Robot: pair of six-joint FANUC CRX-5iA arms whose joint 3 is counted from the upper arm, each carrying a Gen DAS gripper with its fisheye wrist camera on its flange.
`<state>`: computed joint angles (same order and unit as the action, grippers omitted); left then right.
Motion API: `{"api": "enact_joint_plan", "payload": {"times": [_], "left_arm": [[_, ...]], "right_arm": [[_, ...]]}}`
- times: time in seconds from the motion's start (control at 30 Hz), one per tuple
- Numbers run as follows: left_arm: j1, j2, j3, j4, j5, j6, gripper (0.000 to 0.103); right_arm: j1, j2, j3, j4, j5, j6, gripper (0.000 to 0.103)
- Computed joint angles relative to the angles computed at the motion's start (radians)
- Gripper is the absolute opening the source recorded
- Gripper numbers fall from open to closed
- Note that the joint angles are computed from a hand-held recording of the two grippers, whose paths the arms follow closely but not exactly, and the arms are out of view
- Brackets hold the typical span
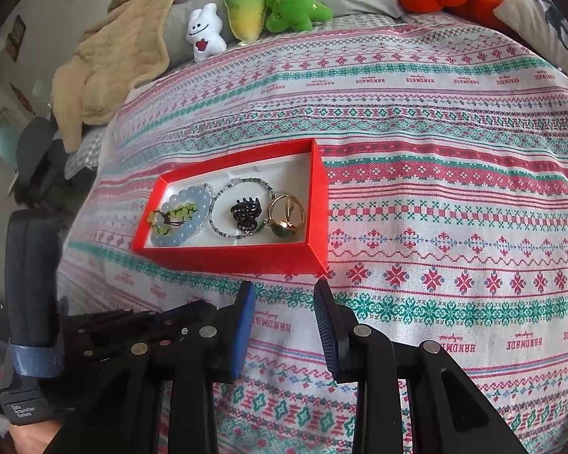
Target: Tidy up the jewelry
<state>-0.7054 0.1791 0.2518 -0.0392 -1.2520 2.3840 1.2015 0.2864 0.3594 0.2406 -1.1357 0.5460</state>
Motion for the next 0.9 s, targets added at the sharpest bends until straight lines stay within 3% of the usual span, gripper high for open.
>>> {"api": "enact_joint_plan", "payload": {"times": [0.2, 0.6, 0.9], "left_arm": [[0.010, -0.050, -0.036, 0.004, 0.026, 0.010, 0.003], [0.045, -0.131, -0.112, -0.006, 0.056, 0.061, 0.003], [0.064, -0.171, -0.149, 0.001, 0.069, 0.060, 0.003]], "right_arm": [[0.005, 0.013, 0.022, -0.024, -0.016, 0.052, 0.032], [0.042, 0.099, 0.137, -0.121, -0.096, 0.319, 0.032], [0.057, 0.149, 0.165, -0.096, -0.111, 0.366, 0.032]]}}
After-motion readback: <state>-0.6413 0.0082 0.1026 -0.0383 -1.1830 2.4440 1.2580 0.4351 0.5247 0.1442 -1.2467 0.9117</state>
